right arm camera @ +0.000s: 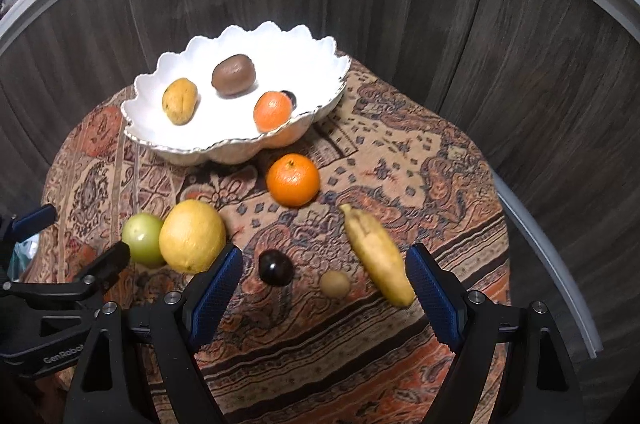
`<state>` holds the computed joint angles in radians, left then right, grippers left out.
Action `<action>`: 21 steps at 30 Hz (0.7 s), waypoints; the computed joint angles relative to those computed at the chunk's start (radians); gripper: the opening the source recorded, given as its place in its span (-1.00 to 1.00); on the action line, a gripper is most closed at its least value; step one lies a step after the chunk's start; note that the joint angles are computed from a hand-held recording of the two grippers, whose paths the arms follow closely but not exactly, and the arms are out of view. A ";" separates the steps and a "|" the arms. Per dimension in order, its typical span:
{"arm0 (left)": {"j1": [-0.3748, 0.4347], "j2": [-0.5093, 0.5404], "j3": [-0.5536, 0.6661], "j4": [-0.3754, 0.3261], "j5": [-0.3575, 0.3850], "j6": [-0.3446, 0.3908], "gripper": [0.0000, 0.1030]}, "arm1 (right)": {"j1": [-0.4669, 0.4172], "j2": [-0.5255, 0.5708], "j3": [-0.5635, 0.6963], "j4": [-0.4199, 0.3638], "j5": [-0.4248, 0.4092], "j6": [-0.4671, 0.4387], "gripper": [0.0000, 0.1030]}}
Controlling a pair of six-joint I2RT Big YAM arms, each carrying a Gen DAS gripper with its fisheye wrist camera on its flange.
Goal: Organize fruits
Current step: 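Lift both tools away from the bowl toward the remaining fruits, then grasp the green apple with the left tool while the right tool grasps the small brown fruit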
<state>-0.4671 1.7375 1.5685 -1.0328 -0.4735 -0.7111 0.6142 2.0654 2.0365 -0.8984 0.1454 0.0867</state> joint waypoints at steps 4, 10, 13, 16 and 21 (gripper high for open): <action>0.004 0.014 -0.005 0.011 0.026 0.013 0.95 | 0.000 0.010 0.003 -0.009 0.000 0.011 0.63; 0.013 0.047 0.013 0.010 0.054 0.068 0.79 | -0.004 0.032 0.019 -0.033 -0.004 0.036 0.63; 0.018 0.055 0.018 0.024 0.062 0.116 0.77 | -0.004 0.043 0.027 -0.055 -0.004 0.055 0.63; 0.026 0.064 0.023 0.039 0.071 0.170 0.75 | -0.004 0.053 0.037 -0.082 0.003 0.084 0.63; 0.040 0.078 0.021 0.069 0.103 0.259 0.55 | 0.003 0.066 0.046 -0.110 0.021 0.097 0.63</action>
